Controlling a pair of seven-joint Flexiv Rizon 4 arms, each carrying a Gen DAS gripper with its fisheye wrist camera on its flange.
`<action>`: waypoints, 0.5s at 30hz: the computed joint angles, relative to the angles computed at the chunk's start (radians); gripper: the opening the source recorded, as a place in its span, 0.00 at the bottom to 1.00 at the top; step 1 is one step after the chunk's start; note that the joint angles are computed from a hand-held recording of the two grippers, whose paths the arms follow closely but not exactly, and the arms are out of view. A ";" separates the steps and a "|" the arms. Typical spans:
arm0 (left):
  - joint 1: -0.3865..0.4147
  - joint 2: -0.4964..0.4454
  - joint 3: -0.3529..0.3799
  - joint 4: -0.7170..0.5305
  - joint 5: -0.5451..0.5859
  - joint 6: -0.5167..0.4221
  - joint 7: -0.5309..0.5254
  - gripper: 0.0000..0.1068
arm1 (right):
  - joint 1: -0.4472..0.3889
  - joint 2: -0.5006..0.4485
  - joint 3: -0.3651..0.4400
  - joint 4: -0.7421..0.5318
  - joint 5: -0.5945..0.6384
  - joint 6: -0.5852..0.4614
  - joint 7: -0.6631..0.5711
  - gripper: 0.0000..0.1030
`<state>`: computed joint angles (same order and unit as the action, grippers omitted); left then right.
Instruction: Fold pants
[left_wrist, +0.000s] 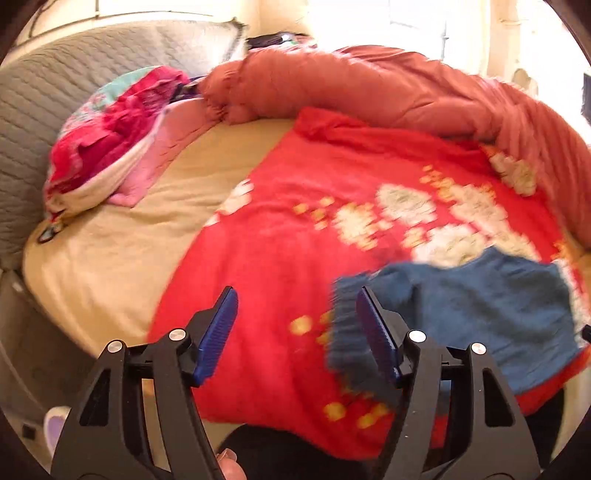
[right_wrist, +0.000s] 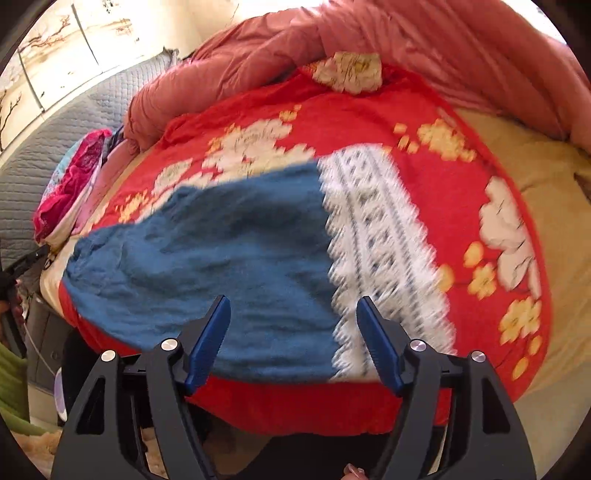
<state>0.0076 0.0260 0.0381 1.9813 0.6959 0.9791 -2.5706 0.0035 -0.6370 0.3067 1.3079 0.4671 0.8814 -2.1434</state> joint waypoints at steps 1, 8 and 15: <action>0.002 -0.022 -0.003 -0.014 -0.017 0.034 0.025 0.56 | -0.005 -0.002 0.005 -0.011 0.009 0.006 -0.007 0.67; 0.020 -0.293 -0.093 -0.159 -0.376 0.312 0.421 0.56 | 0.038 -0.095 -0.036 -0.185 -0.052 0.010 0.056 0.67; -0.021 -0.530 -0.167 -0.469 -0.505 0.121 0.817 0.55 | 0.085 -0.248 -0.070 -0.431 -0.166 -0.082 0.158 0.67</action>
